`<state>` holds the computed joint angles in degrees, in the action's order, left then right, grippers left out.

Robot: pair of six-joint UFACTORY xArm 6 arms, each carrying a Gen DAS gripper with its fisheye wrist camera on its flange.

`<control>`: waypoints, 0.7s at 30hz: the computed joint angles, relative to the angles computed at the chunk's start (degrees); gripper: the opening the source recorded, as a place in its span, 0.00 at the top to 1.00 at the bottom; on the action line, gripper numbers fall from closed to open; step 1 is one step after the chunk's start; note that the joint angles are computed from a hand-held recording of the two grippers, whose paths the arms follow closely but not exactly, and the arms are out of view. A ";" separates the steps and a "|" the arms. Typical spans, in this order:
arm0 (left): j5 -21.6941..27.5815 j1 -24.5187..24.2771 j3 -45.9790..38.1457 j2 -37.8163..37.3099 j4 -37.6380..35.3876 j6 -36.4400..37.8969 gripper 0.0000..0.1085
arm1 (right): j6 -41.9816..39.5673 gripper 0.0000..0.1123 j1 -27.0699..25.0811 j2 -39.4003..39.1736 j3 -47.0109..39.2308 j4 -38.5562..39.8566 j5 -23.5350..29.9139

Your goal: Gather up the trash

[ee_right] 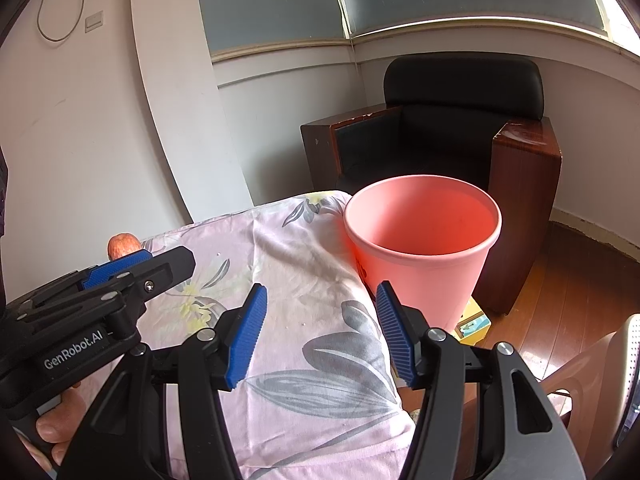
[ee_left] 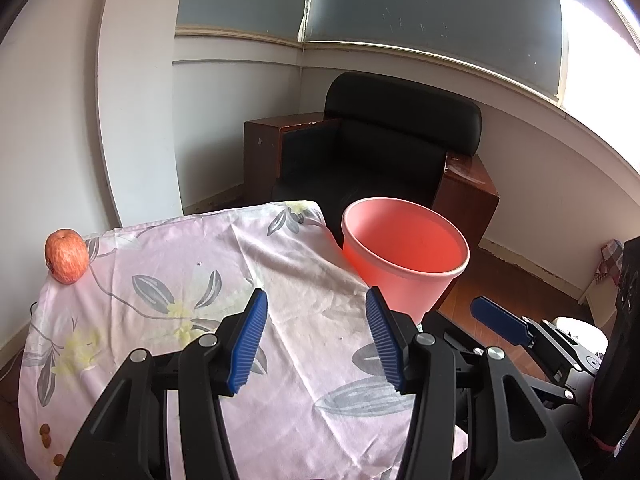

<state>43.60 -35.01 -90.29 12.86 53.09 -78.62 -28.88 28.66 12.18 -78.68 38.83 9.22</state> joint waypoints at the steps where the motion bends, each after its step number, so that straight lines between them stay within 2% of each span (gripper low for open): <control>1: -0.09 0.06 -0.01 0.04 -0.22 0.19 0.53 | 0.10 0.49 -0.03 0.03 -0.04 -0.07 0.10; 21: -0.29 0.17 -0.28 0.21 -0.62 0.90 0.53 | 0.57 0.49 -0.19 0.13 -0.29 -0.54 0.44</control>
<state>43.31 -34.85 -90.56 13.08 52.47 -77.71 -28.31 28.46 12.31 -78.96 38.29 9.67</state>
